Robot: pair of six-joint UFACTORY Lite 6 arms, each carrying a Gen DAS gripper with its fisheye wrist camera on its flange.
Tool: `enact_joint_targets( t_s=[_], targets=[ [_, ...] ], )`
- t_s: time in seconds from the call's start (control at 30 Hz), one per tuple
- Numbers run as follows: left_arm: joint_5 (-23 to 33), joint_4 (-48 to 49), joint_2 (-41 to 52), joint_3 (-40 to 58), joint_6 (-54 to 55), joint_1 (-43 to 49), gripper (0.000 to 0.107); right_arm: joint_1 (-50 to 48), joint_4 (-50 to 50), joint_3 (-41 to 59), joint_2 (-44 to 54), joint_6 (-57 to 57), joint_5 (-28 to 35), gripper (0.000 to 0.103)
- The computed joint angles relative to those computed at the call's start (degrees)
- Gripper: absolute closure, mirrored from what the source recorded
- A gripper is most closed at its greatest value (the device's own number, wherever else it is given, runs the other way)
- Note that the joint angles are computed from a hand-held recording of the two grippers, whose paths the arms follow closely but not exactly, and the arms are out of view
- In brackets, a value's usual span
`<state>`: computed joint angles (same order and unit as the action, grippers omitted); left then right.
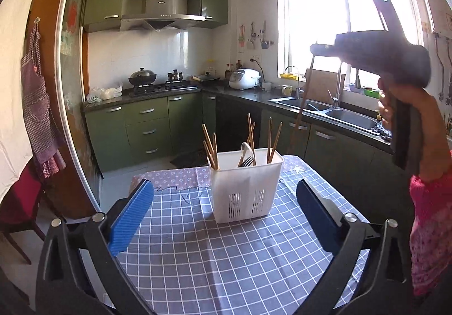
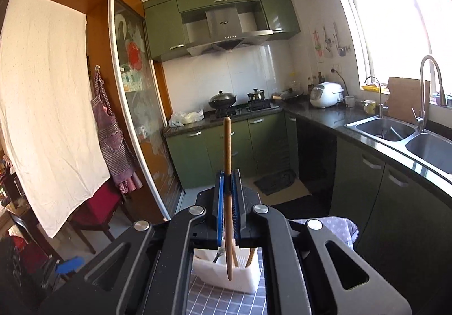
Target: Organize utensils
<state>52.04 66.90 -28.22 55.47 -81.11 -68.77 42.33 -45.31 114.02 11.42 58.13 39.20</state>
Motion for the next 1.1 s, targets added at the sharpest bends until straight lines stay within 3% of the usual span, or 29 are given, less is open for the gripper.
enact_joint_targets(
  t_s=[0.17, 0.27, 0.4, 0.63, 0.73, 0.77, 0.83, 0.87, 0.93, 1.0, 1.1],
  targets=[
    [2.5, 0.7, -8.0, -9.2, -7.2, -1.9, 0.011, -4.2, 8.8, 16.7, 13.8, -8.7, 3.2, 0.097],
    [2.3, 0.0, -10.8, -12.8, -9.3, -1.2, 0.011, -5.4, 10.4, 16.2, 16.6, -8.6, 1.9, 0.097],
    [-2.3, -3.3, -12.0, -15.2, -8.0, 3.3, 0.011, -6.6, 11.2, 9.9, 17.4, -6.2, -2.1, 0.097],
    [-3.9, -4.2, -11.3, -15.9, -8.2, 4.2, 0.011, -5.5, 8.3, -1.6, 16.1, -1.5, -5.9, 0.090],
    [-3.5, -4.0, -11.1, -15.9, -8.5, 3.6, 0.011, -4.1, 3.0, -10.1, 10.3, 5.1, -8.0, 0.090],
    [-3.3, -3.8, -10.9, -15.8, -8.5, 3.4, 0.011, -3.1, -1.0, -13.9, 7.4, 9.4, -8.5, 0.085],
    [-2.9, -3.6, -10.7, -15.8, -8.6, 3.0, 0.011, -0.3, -11.5, -23.5, 0.0, 20.5, -8.5, 0.066],
    [-2.6, -3.4, -10.8, -15.9, -8.9, 2.6, 0.011, 1.6, -16.9, -28.8, -4.2, 26.4, -7.7, 0.052],
    [-2.2, -3.1, -11.0, -16.5, -9.9, 2.1, 0.011, 7.0, -25.0, -39.2, -12.3, 36.5, -3.7, 0.036],
    [-2.5, -3.2, -11.8, -17.6, -10.6, 1.7, 0.011, 13.7, -30.9, -49.4, -19.4, 45.9, 2.4, 0.004],
    [-1.6, -3.9, -13.5, -19.3, -11.1, 0.5, 0.011, 25.0, -33.4, -61.9, -27.9, 55.8, 11.5, 0.005]
  ],
)
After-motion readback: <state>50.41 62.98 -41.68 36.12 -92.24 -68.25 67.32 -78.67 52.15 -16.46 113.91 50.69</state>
